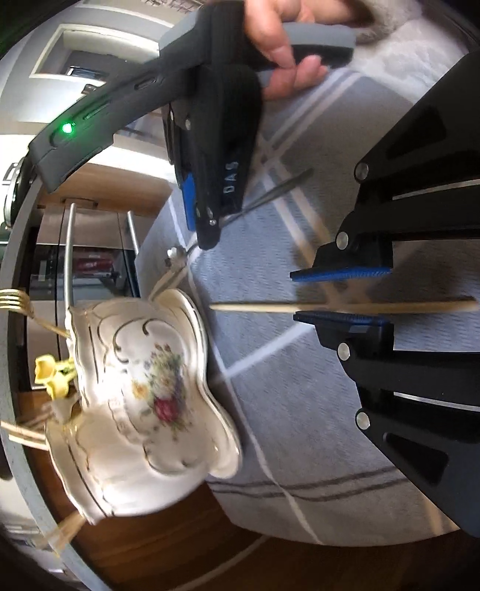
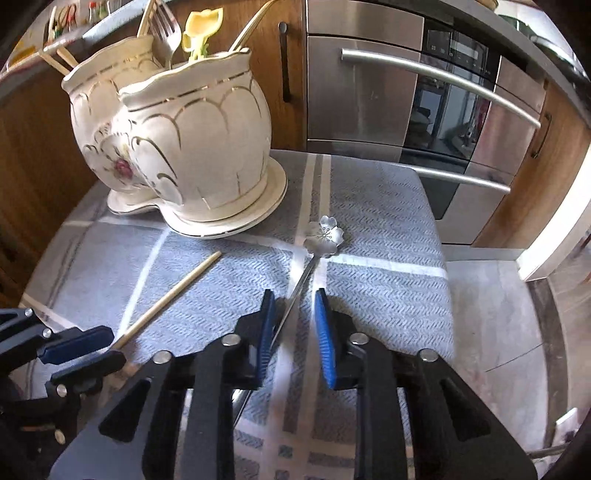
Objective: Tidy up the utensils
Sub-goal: 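Grasp the last wooden chopstick with the left tool while the right tool grasps the silver spoon, then lower the chopstick into the larger compartment while the right tool lowers the spoon into the smaller one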
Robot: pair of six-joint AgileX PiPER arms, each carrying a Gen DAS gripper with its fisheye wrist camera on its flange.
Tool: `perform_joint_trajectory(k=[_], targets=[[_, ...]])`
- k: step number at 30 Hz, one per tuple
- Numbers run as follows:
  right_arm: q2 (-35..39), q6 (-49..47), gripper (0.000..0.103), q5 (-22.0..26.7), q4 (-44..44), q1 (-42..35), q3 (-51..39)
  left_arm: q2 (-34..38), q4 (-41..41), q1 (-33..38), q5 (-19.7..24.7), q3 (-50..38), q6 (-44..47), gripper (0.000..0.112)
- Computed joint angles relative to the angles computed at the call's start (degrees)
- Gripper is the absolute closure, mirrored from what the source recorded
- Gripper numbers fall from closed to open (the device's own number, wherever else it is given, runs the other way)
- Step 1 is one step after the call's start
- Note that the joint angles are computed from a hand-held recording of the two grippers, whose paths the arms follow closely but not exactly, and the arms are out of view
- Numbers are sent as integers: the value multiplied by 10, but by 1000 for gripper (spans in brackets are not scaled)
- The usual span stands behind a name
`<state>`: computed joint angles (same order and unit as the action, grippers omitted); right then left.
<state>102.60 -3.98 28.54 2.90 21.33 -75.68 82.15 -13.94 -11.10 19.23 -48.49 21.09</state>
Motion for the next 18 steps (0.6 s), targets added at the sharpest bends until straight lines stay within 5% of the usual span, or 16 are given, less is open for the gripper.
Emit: perform_joint_trajectory(k=[5,9,12,18], targets=[[14,-36,95,9,32,-10,-21,41,127,-27,-3,-34,-118,95],[14,-119,100,9,140,-42,-16,44,19,0,6,-41,-22,107],[2,-187,100,0,222,-64,3,31,-92,26,13,-27,89,107],[-35,-266,100,-17,293,-70,49,0,-171,44,4,3,170,107]])
